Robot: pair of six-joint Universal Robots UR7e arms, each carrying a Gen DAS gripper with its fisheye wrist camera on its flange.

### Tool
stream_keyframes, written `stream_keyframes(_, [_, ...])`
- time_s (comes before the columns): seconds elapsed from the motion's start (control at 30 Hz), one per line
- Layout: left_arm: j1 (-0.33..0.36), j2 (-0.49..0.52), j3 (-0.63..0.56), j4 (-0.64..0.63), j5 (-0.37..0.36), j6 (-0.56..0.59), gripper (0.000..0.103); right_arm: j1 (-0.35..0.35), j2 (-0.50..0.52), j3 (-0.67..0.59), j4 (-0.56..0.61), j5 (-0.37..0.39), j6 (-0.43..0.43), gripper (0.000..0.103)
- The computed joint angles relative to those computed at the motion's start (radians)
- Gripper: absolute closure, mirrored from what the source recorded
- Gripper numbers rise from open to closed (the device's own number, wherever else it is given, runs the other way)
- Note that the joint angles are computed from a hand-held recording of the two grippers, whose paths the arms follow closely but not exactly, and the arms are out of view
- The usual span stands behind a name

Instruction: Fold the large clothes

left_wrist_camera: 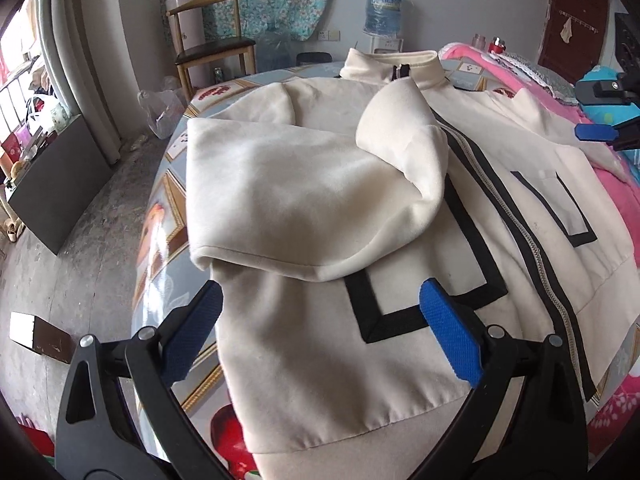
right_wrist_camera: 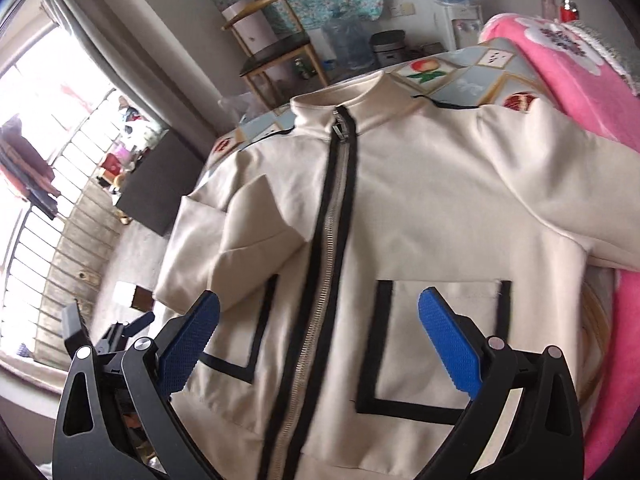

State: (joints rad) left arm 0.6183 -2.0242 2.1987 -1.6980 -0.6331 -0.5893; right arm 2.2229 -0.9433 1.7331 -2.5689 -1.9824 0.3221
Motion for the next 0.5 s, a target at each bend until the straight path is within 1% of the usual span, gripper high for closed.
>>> stream_keyframes(0.03, [-0.006,-0.014,0.001,0.007,0.009,-0.004,0.008,0.000,0.028,-0.037,0.029,0.018,0.003,0.006])
stream_keyframes(0.1, [-0.012,-0.032,0.001,0.012,0.013,-0.006,0.008,0.013,0.086,-0.109,0.074,0.013,-0.014,0.009])
stream_keyframes(0.13, [-0.011,-0.040,0.001,0.011,0.011,-0.002,0.008,0.022,0.122,-0.152,0.095,0.009,-0.037,0.010])
stream_keyframes(0.2, [-0.006,-0.043,-0.001,0.011,0.012,0.004,0.008,0.038,0.196,-0.247,0.143,-0.017,-0.080,0.010])
stream_keyframes(0.27, [-0.002,-0.042,0.000,0.011,0.019,0.005,0.008,0.046,0.279,-0.362,0.211,-0.059,-0.098,0.010])
stream_keyframes(0.3, [0.001,-0.041,0.001,0.013,0.025,0.004,0.012,0.046,0.310,-0.412,0.249,-0.074,-0.092,0.011])
stream_keyframes(0.33, [0.006,-0.040,0.001,0.011,0.027,0.005,0.018,0.044,0.354,-0.478,0.301,-0.101,-0.074,0.012])
stream_keyframes(0.37, [0.010,-0.042,0.000,0.013,0.024,0.001,0.022,0.040,0.392,-0.538,0.353,-0.127,-0.054,0.014])
stream_keyframes(0.43, [0.028,-0.041,-0.003,-0.010,0.006,0.005,0.032,0.031,0.464,-0.648,0.449,-0.192,-0.007,0.016])
stream_keyframes(0.47, [0.038,-0.039,-0.005,-0.027,-0.005,0.009,0.035,0.022,0.489,-0.690,0.490,-0.213,0.021,0.018])
stream_keyframes(0.5, [0.047,-0.037,-0.006,-0.044,-0.016,0.013,0.040,0.009,0.510,-0.727,0.530,-0.209,0.055,0.021])
